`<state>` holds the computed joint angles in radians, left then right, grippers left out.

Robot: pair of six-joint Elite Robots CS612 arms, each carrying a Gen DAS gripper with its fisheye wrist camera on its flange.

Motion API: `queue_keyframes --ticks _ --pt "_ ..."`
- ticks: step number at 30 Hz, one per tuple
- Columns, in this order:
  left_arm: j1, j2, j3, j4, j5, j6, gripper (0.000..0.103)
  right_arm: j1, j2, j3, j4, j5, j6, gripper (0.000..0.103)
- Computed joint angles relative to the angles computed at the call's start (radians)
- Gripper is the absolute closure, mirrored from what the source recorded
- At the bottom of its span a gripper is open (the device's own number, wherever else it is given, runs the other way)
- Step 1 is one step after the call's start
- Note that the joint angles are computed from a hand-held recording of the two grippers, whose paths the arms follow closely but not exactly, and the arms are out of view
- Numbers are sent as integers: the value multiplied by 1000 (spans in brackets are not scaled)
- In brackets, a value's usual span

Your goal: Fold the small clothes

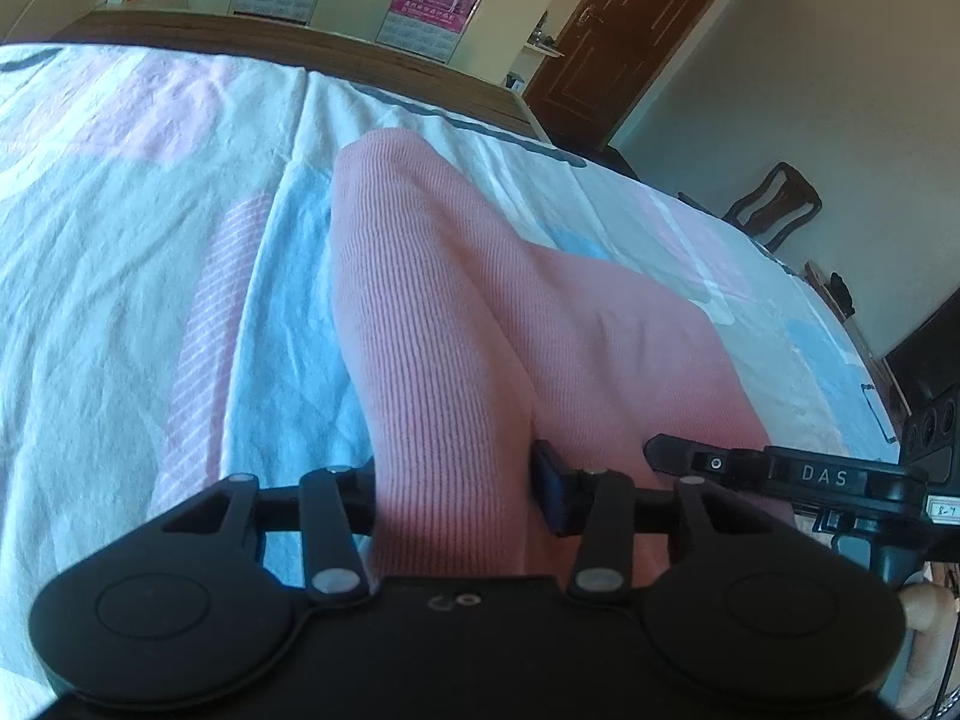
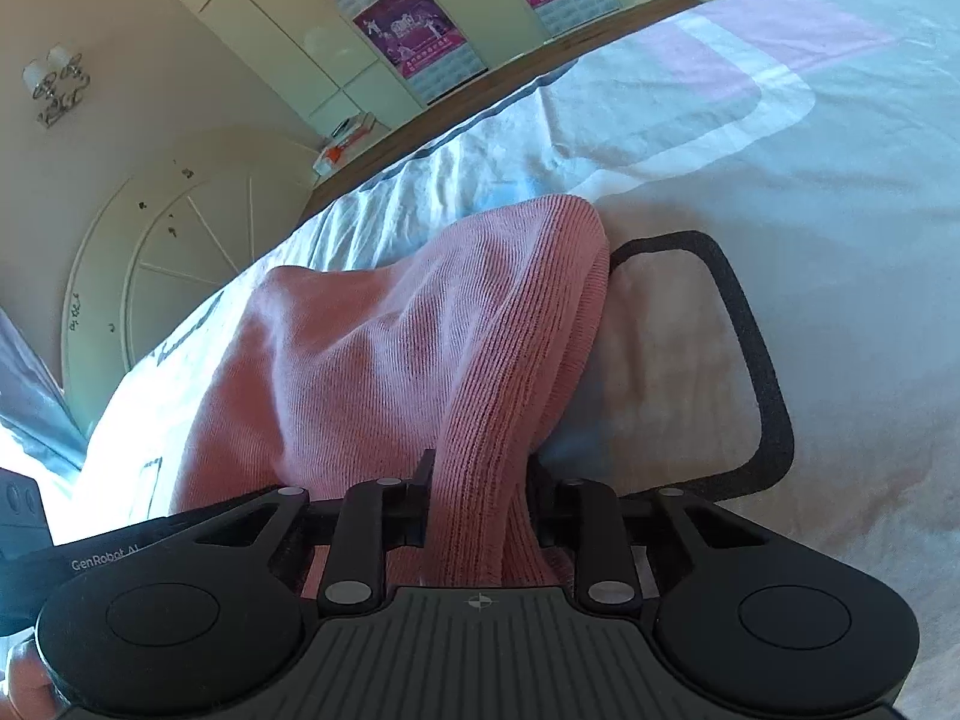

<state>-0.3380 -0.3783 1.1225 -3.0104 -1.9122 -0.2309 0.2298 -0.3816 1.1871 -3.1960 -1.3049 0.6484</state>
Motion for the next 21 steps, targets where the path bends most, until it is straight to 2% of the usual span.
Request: queue_keyframes --ticks 4,14,21 --pt "-4 -11 12 -18 14 -7 72 5 -10 11 -31 -9 -2 81" --pt "-10 -69 92 -85 50 21 74 22 -38 31 -76 -9 -11 82" --pt "3 -126 180 -140 80 28 74 50 -47 18 -78 -1 -14 82"
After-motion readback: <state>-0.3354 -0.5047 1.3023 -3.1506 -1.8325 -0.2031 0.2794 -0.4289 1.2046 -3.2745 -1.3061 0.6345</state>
